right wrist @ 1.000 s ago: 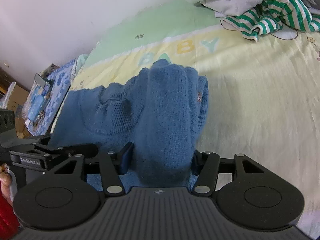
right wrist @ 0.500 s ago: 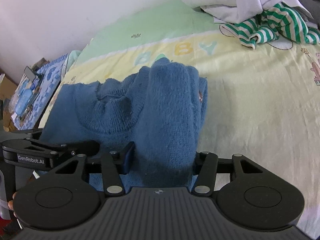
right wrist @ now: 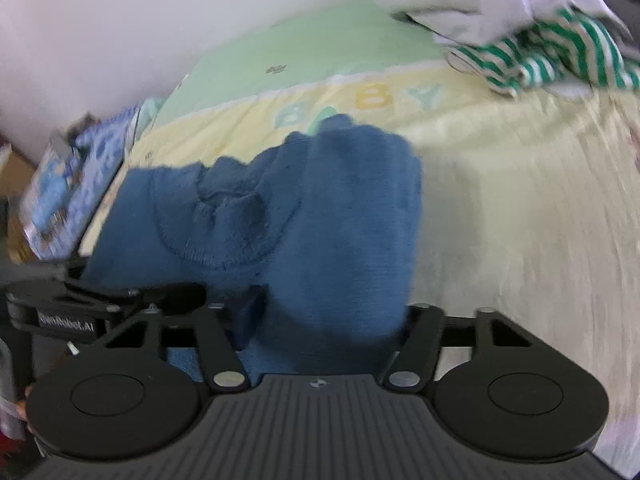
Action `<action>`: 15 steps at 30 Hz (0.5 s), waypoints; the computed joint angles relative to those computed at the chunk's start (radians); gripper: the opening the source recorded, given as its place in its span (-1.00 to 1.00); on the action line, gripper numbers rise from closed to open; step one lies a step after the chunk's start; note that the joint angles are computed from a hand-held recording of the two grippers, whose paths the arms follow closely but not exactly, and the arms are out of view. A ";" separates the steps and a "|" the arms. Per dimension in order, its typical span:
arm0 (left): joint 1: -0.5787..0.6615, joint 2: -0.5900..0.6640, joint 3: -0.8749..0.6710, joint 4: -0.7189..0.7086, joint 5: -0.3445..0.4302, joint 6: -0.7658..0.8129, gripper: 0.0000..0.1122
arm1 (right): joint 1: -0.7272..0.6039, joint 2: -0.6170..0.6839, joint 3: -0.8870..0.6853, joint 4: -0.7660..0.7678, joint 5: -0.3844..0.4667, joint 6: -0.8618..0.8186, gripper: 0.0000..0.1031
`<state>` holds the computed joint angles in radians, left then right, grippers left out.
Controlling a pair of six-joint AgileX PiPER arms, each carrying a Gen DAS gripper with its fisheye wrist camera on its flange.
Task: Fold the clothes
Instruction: 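Grip the sweater's end with both grippers and lift it, then carry the lifted sweater with both grippers toward the pillow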
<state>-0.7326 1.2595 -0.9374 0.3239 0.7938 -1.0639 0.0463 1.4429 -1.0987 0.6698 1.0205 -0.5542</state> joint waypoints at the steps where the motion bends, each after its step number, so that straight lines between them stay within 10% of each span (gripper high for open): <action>1: -0.001 -0.004 0.000 0.002 0.001 -0.001 0.72 | -0.015 0.002 0.003 0.017 0.012 -0.012 0.05; 15: -0.055 -0.020 -0.099 0.048 0.135 -0.003 -0.10 | 0.004 -0.061 -0.044 0.037 0.071 -0.035 -0.21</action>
